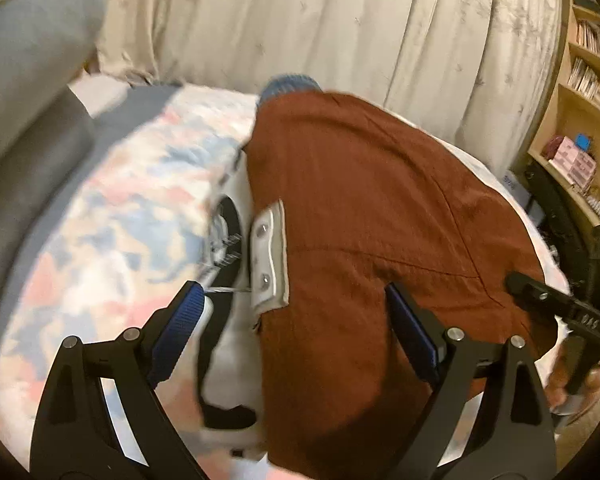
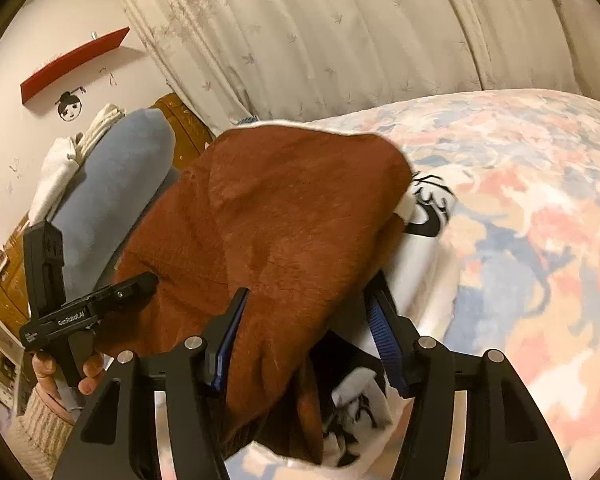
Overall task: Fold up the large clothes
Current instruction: 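Carry the lifted brown bundle with both grippers onto the folded clothes stack, then lower the brown bundle onto the stack and open both grippers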
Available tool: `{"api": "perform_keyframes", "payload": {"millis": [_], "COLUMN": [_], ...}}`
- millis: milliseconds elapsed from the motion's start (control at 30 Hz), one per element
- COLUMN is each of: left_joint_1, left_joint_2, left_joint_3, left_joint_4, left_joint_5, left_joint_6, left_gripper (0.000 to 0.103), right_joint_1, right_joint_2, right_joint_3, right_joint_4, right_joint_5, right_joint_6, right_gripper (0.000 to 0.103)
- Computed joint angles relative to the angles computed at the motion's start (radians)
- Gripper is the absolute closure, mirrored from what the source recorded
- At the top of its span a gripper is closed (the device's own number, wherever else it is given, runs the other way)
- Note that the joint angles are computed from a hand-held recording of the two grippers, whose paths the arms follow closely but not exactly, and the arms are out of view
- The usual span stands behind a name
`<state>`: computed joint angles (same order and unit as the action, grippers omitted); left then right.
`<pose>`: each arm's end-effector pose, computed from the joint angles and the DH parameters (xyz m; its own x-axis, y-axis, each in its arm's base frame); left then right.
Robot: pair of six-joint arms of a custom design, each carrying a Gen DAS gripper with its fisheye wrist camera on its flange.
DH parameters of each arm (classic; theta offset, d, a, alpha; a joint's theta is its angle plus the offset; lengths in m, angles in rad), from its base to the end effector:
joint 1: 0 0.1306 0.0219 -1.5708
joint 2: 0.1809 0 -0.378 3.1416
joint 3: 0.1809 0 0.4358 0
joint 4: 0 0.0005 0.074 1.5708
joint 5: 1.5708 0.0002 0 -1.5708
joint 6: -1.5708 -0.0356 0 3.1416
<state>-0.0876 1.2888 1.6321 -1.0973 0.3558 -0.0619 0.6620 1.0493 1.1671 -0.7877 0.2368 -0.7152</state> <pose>0.4693 -0.0542 0.5797 -0.6599 0.1162 -0.7423 0.3765 0.9061 -0.1929 0.3315 0.2471 0.4705 -0.6665 0.2888 -0.6873 -0.0204 0.9145 0.4041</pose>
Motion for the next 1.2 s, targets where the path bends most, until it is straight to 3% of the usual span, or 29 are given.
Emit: {"api": "perform_keyframes", "payload": {"millis": [133, 233, 300, 400, 467, 600, 700, 800, 900, 1100, 1200], "left_joint_1": [0.009, -0.003, -0.035, -0.072, -0.086, -0.125, -0.129, -0.140, -0.157, -0.260, -0.338], "left_joint_2": [-0.074, -0.095, -0.103, -0.080, -0.076, -0.092, -0.108, -0.135, -0.179, -0.285, -0.346], "left_joint_3": [-0.035, -0.028, -0.037, -0.035, -0.040, -0.055, -0.045, -0.040, -0.044, -0.078, -0.099], "left_joint_4": [0.041, 0.033, 0.012, -0.025, -0.021, -0.018, -0.055, -0.091, -0.124, -0.164, -0.207], "left_joint_5": [-0.086, -0.140, -0.235, -0.353, -0.391, -0.478, -0.439, -0.431, -0.416, -0.493, -0.537], "left_joint_6": [-0.001, -0.021, -0.058, -0.033, -0.004, 0.015, 0.037, 0.067, 0.102, 0.136, 0.197], "left_gripper": [0.012, 0.018, 0.052, 0.074, 0.080, 0.080, 0.078, 0.061, 0.053, 0.038, 0.037], "right_joint_1": [0.056, 0.097, 0.136, 0.148, 0.144, 0.159, 0.191, 0.232, 0.278, 0.414, 0.497], "right_joint_2": [0.001, -0.004, 0.014, 0.053, 0.067, 0.069, 0.058, 0.055, 0.042, 0.024, 0.010], "right_joint_3": [0.052, 0.085, 0.127, 0.180, 0.181, 0.196, 0.223, 0.263, 0.289, 0.363, 0.387], "right_joint_4": [-0.064, -0.126, -0.199, -0.289, -0.306, -0.338, -0.397, -0.474, -0.554, -0.740, -0.841], "right_joint_5": [0.091, 0.178, 0.246, 0.274, 0.275, 0.299, 0.330, 0.372, 0.406, 0.479, 0.510], "right_joint_6": [-0.015, -0.002, -0.017, -0.037, -0.049, -0.072, -0.083, -0.114, -0.159, -0.314, -0.421], "right_gripper": [0.043, 0.043, 0.045, 0.063, 0.064, 0.064, 0.063, 0.063, 0.063, 0.063, 0.063]}}
